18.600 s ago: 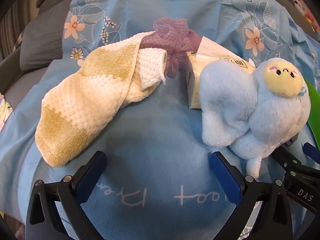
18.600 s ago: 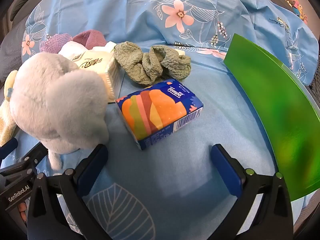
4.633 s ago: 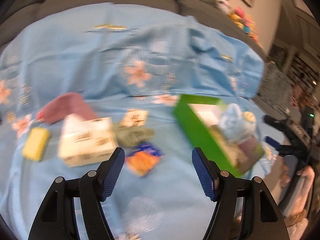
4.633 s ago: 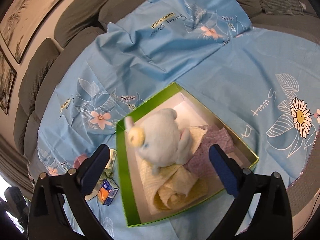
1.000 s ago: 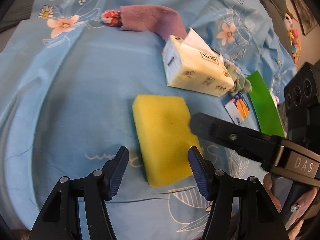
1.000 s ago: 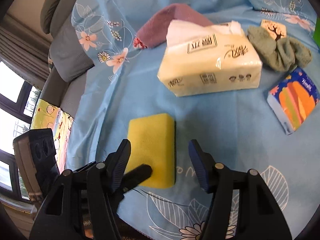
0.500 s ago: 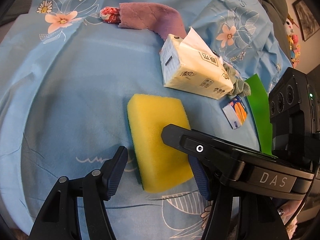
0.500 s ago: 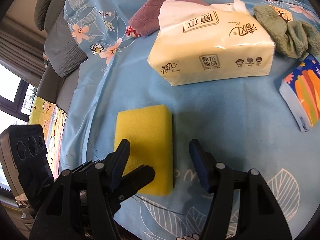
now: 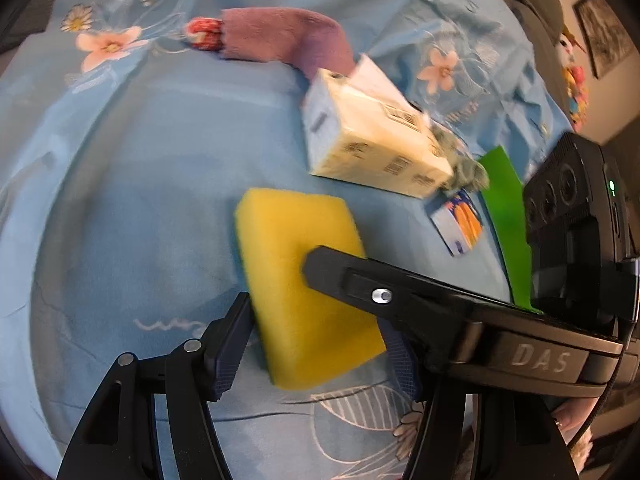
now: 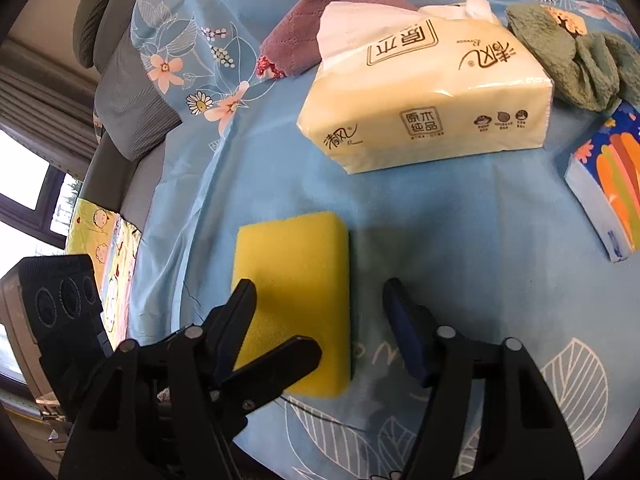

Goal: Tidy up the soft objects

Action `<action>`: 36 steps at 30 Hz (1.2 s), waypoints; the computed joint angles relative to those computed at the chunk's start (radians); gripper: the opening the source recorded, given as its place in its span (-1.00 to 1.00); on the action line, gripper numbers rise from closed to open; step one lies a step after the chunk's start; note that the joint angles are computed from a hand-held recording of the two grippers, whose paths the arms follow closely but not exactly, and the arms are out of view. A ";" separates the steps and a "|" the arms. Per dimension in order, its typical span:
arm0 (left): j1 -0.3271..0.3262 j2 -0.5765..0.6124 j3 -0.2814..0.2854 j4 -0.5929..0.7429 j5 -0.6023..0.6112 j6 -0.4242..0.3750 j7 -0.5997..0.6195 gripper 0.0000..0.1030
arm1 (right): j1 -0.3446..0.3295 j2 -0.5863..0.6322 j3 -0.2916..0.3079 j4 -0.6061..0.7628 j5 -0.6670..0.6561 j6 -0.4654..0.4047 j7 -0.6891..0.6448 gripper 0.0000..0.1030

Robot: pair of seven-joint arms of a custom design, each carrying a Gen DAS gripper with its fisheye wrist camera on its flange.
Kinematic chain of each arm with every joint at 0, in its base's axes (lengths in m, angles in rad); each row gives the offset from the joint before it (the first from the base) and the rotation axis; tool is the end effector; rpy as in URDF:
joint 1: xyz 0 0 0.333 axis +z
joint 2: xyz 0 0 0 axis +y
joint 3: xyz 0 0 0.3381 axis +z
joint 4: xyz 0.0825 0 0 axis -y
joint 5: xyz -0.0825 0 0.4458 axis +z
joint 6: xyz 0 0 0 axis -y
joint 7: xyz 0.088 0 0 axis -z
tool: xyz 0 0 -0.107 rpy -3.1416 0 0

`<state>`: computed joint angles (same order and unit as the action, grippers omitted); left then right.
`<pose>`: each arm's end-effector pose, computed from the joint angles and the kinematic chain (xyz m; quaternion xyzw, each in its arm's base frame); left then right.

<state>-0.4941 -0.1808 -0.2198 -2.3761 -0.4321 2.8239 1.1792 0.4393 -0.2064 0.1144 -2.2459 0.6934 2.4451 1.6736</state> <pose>0.4370 -0.3540 0.4465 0.6816 -0.6571 0.3201 0.0346 0.4831 0.3022 0.4889 -0.6712 0.6692 0.1441 0.2844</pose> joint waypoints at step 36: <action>-0.045 -0.061 0.030 -0.045 0.242 0.196 -0.160 0.22 | 0.028 -0.083 0.009 -0.022 -0.039 0.140 0.015 -0.08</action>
<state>-0.5395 -0.2420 -0.1894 -2.4213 -0.1901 3.0198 1.0196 0.4669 -0.2890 0.1234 -2.2683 0.6546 2.5851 1.6889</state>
